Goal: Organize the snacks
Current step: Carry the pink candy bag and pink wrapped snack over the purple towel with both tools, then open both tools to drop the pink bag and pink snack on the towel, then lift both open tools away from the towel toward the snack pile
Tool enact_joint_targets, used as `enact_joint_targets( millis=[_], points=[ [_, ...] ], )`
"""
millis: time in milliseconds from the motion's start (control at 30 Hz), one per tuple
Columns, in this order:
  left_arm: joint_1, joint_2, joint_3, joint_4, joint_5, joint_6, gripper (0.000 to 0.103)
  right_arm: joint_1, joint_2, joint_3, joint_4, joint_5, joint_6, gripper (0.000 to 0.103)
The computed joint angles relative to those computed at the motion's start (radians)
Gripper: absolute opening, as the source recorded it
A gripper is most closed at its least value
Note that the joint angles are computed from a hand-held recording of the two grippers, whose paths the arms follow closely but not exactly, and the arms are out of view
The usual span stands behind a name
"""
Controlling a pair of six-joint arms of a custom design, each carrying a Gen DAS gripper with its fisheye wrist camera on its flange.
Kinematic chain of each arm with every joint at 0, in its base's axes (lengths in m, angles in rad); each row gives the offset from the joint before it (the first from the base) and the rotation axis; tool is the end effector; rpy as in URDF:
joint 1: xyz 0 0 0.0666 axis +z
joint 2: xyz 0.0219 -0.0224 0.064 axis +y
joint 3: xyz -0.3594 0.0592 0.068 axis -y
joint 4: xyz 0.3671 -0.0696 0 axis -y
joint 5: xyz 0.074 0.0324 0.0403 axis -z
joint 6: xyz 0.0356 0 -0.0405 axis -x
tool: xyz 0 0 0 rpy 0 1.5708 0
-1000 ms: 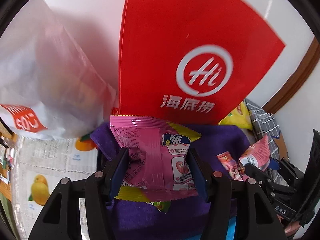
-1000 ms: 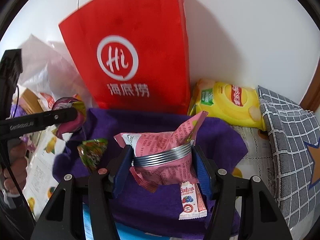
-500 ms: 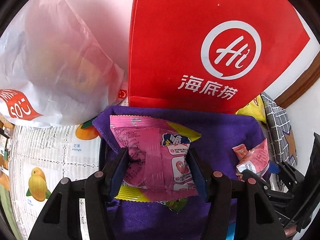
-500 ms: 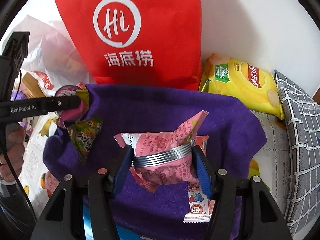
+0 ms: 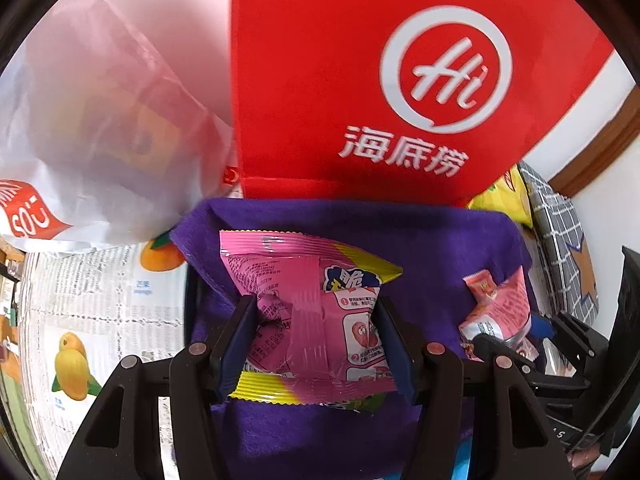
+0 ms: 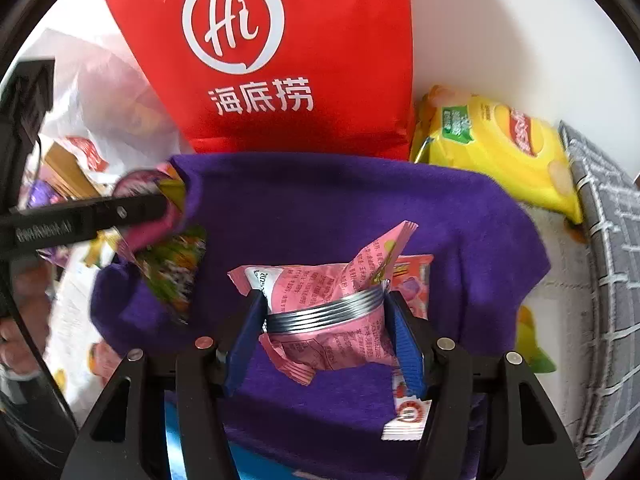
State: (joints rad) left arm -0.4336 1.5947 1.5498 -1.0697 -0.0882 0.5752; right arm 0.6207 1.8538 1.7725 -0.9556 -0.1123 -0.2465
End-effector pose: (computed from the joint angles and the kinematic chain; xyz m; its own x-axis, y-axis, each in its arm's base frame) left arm 0.4669 -0.2132 0.3734 -0.8921 -0.1841 -0.4127 -0.1216 0.9773 -0.1733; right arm 0.4933 0.3571 0.3326 -0.8314 -0.2964 -0.4700 -0.4346 0.8739 0.2177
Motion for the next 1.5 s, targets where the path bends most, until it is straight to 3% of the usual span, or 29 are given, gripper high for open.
enact_joint_targets(
  millis=[300, 400, 733, 900, 1067, 1167, 1400, 1500],
  points=[
    [-0.01, 0.011, 0.009, -0.015, -0.006, -0.006, 0.059, 0.01, -0.016, 0.015, -0.028, 0.047, 0.011, 0.063],
    [-0.01, 0.016, 0.013, -0.018, 0.0, -0.004, 0.059, 0.01, -0.027, 0.015, -0.024, 0.05, 0.012, 0.071],
    [-0.02, 0.027, 0.03, -0.03, 0.014, -0.037, 0.059, -0.005, -0.061, -0.002, -0.017, 0.067, -0.009, 0.072],
    [-0.035, 0.009, 0.026, -0.003, -0.005, -0.05, 0.078, -0.008, -0.069, -0.003, -0.013, 0.09, -0.026, 0.073],
    [-0.053, -0.008, 0.027, 0.005, -0.06, -0.054, 0.078, -0.011, -0.086, -0.012, 0.001, 0.118, -0.061, 0.074],
    [-0.059, -0.017, 0.022, 0.019, -0.086, -0.059, 0.078, -0.005, -0.087, 0.001, -0.017, 0.193, -0.077, 0.08],
    [-0.051, -0.043, -0.01, 0.064, -0.1, -0.007, 0.078, -0.022, -0.129, -0.06, 0.078, 0.196, -0.099, 0.08],
    [-0.048, -0.053, -0.021, 0.081, -0.104, 0.001, 0.078, -0.018, -0.141, -0.072, 0.099, 0.252, -0.124, 0.081]
  ],
)
